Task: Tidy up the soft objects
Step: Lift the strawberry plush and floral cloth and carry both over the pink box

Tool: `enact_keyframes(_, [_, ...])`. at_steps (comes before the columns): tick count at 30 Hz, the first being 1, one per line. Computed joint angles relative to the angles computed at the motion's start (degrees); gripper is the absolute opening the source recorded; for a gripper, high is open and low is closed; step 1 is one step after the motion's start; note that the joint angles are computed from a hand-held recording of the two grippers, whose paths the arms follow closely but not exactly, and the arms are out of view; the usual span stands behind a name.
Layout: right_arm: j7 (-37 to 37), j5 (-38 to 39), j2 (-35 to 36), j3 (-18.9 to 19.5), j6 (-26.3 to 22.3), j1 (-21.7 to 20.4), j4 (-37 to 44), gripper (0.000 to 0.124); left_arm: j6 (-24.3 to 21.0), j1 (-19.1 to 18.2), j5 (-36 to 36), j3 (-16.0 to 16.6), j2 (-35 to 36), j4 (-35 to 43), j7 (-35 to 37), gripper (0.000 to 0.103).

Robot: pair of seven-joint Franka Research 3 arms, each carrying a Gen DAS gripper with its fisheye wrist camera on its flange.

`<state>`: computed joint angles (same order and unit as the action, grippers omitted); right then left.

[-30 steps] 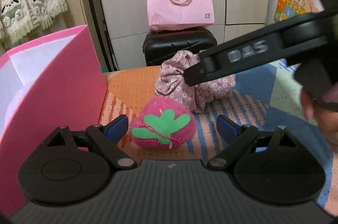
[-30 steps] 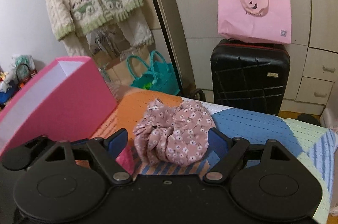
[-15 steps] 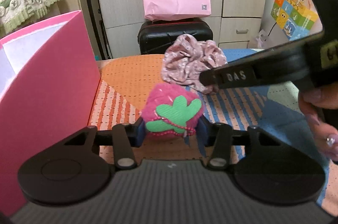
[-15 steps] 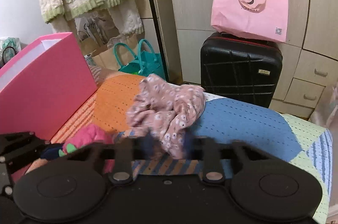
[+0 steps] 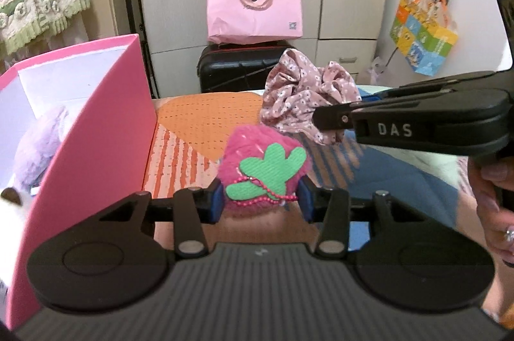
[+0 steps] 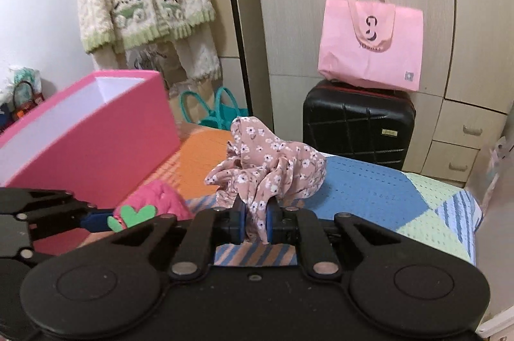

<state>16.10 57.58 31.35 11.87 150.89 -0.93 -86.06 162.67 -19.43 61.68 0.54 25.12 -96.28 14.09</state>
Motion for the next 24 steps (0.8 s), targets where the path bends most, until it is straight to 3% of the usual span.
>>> enact_keyframes(5, [-6.3, 6.8, -7.1, 0.8, 1.9, -1.2, -9.2, 0.014, 2.4, -0.4, 3.8, -0.2, -4.0, -4.7, -2.0, 0.044])
enact_keyframes(11, [-10.0, 11.8, -14.3, -2.3, 2.3, 1.1, -18.0, 0.014, 4.5, 1.3, 3.9, -2.7, -8.0, -9.8, -0.7, 0.044])
enact_keyframes(14, [-7.7, 11.5, -18.1, -4.4, 2.9, 3.0, -22.6, 0.014, 5.4, 1.9, 3.7, -3.6, -9.7, -12.4, 0.1, 0.044])
enact_keyframes(19, [-10.6, 14.4, -24.3, -6.8, 2.9, 5.0, -30.3, 0.015, 8.2, 3.9, -1.7, -5.9, -12.8, -18.0, 5.4, 0.044])
enact_keyframes(24, [-13.4, 15.9, -30.0, -9.1, 2.8, 7.3, -37.0, 0.015, 10.8, 6.6, -13.8, -9.1, -17.7, -25.6, 16.0, 0.044])
